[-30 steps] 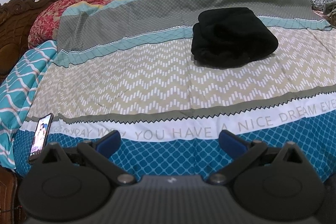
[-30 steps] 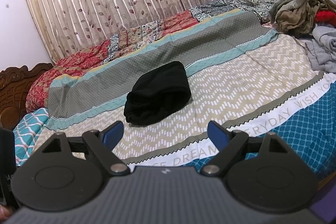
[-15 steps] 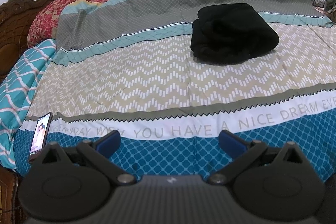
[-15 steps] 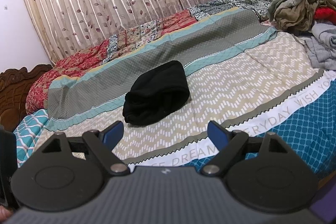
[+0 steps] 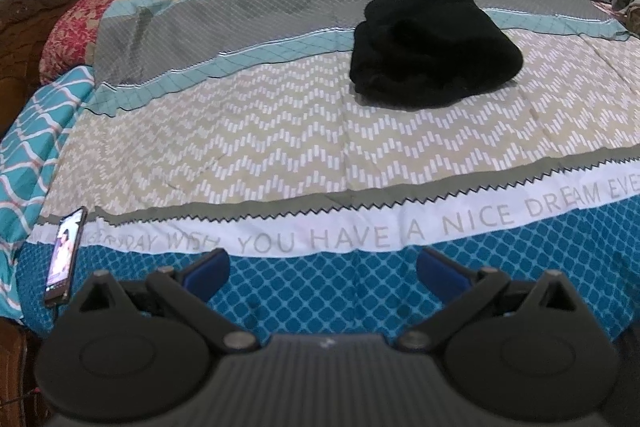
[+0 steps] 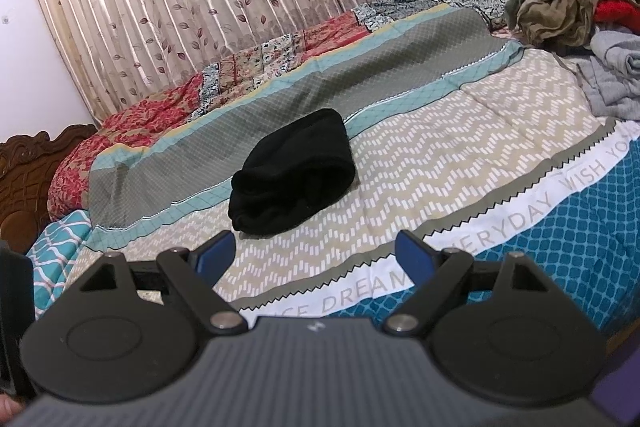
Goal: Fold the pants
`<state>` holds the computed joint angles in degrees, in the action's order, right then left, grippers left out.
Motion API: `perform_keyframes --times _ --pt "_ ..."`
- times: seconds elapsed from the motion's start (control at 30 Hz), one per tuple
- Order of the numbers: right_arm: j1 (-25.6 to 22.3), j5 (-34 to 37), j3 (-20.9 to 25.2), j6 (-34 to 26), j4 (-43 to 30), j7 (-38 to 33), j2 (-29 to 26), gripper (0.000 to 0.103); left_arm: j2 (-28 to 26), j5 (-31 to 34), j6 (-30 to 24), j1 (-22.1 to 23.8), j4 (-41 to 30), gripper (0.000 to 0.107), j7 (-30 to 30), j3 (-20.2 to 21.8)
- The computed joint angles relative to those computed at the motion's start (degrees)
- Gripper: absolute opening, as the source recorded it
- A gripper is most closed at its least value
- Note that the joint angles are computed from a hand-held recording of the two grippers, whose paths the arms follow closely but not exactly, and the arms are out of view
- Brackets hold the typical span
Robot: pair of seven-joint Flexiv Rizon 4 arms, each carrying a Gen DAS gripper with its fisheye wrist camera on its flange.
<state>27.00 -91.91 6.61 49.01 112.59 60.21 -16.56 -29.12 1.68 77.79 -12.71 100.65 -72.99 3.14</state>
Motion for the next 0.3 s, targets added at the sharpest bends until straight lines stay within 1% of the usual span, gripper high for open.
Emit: perform_keyframes --times 0.13,0.23,0.3 --pt "-0.3 -0.3 -0.1 0.4 0.2 0.5 0.0 0.088 0.0 -1.7 0.0 1.6 0.6 0.103 2.4 -2.6" --pt "-0.4 -0.6 -0.1 0.3 0.4 0.5 0.1 0.088 0.0 -3.5 1.4 2.7 1.3 0.103 4.4 -4.6" --pt "-0.8 -2.3 -0.4 0.8 0.6 1.9 0.2 0.088 -0.1 -4.7 2.4 3.3 1.6 0.103 5.7 -5.8"
